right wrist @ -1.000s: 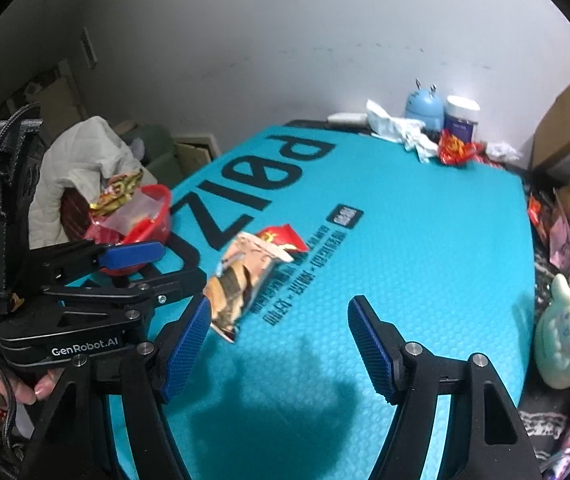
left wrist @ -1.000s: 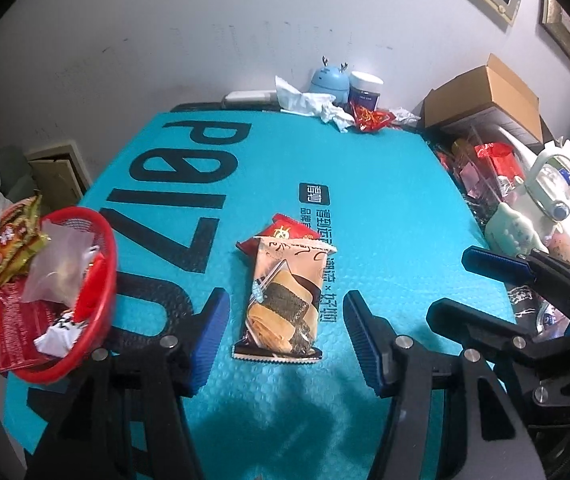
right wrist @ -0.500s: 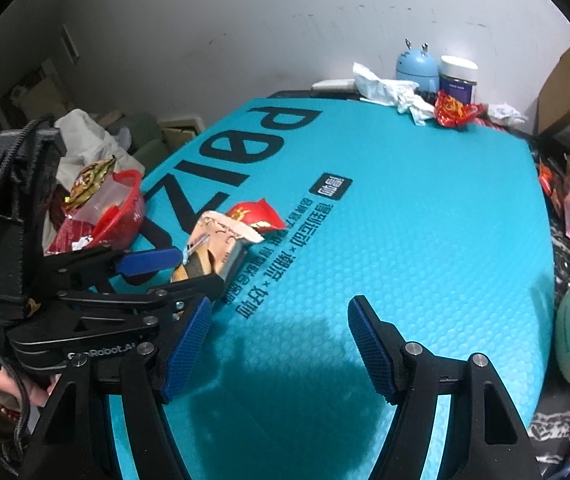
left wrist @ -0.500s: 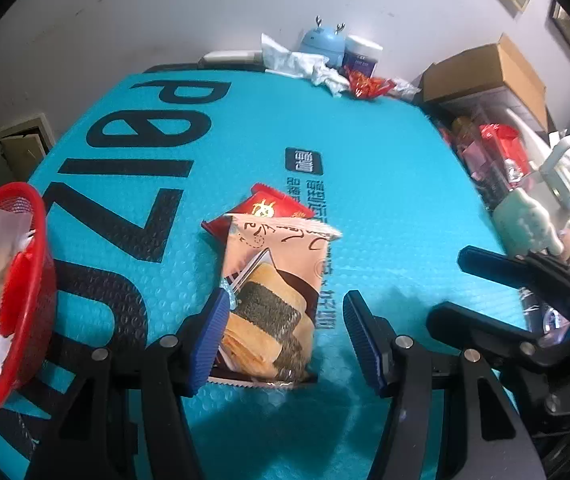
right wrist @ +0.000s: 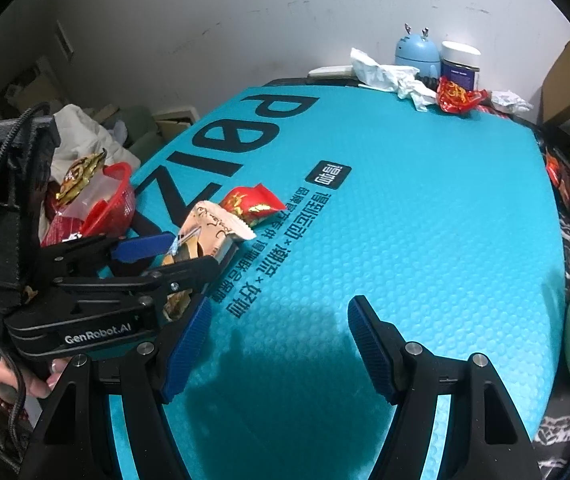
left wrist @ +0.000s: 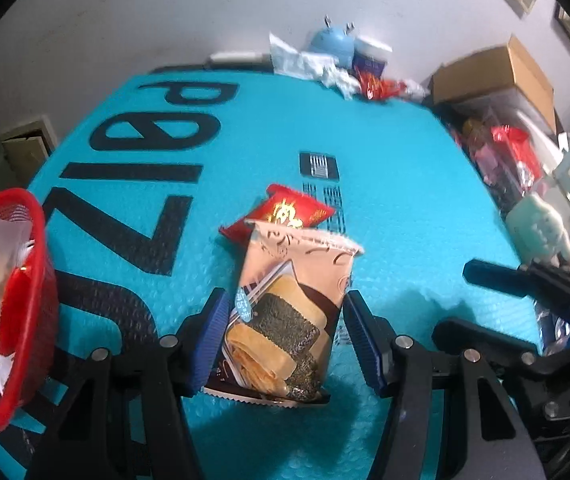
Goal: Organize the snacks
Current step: 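Grasp the beige seaweed-roll wafer packet with the left tool while the right tool grasps the red candy packet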
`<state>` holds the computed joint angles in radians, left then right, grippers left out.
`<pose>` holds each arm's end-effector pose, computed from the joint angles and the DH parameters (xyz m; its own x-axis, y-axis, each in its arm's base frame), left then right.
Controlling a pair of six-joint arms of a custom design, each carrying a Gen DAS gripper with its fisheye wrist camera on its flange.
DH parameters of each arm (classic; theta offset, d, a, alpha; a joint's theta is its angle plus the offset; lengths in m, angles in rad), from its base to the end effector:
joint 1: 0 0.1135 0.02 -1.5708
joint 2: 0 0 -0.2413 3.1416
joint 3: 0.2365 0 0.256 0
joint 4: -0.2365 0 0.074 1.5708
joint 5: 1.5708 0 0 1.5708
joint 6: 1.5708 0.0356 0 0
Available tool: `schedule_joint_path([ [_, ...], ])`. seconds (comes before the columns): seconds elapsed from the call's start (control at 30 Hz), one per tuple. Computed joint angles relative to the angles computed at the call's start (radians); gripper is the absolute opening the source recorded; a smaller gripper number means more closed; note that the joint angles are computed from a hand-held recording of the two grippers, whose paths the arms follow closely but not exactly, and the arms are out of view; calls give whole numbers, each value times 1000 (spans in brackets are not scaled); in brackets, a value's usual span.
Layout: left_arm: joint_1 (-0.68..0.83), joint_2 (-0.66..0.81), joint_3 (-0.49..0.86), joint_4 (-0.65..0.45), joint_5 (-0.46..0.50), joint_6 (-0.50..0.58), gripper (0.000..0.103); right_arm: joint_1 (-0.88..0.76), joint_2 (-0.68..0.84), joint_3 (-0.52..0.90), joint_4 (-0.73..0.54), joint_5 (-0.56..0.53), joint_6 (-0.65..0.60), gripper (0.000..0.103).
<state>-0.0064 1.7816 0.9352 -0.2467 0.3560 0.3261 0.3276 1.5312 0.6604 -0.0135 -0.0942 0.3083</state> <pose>0.3296 -0.0145 0.1075 -0.7880 0.3053 -0.5347 0.4420 0.8851 -0.1459 0.2697 0.0952 0.1183 -0.8121 0.0431 -0.5819 -0.1368 0.9554 0.2617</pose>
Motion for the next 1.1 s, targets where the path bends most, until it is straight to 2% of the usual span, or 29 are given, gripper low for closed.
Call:
schedule_joint_path([
  [0.1, -10, 77, 64, -68, -2, 16, 58, 4, 10, 9, -7, 4, -3, 71],
  [0.27, -6, 44, 2, 31, 2, 6, 58, 11, 15, 17, -17, 15, -5, 71],
  [0.3, 2, 36, -11, 47, 15, 9, 49, 13, 16, 21, -20, 19, -7, 71],
  [0.53, 57, -67, -33, 34, 60, 43, 48, 25, 46, 80, -39, 22, -40, 71],
  [0.7, 95, -114, -7, 23, 78, 26, 48, 32, 97, 155, -51, 10, -59, 71],
  [0.8, 119, -120, 14, 15, 81, 19, 48, 40, 139, 212, -54, 18, -72, 78],
  [1.1, 160, -21, 126, -7, 82, 3, 48, 54, 336, 412, -77, 23, -118, 79],
])
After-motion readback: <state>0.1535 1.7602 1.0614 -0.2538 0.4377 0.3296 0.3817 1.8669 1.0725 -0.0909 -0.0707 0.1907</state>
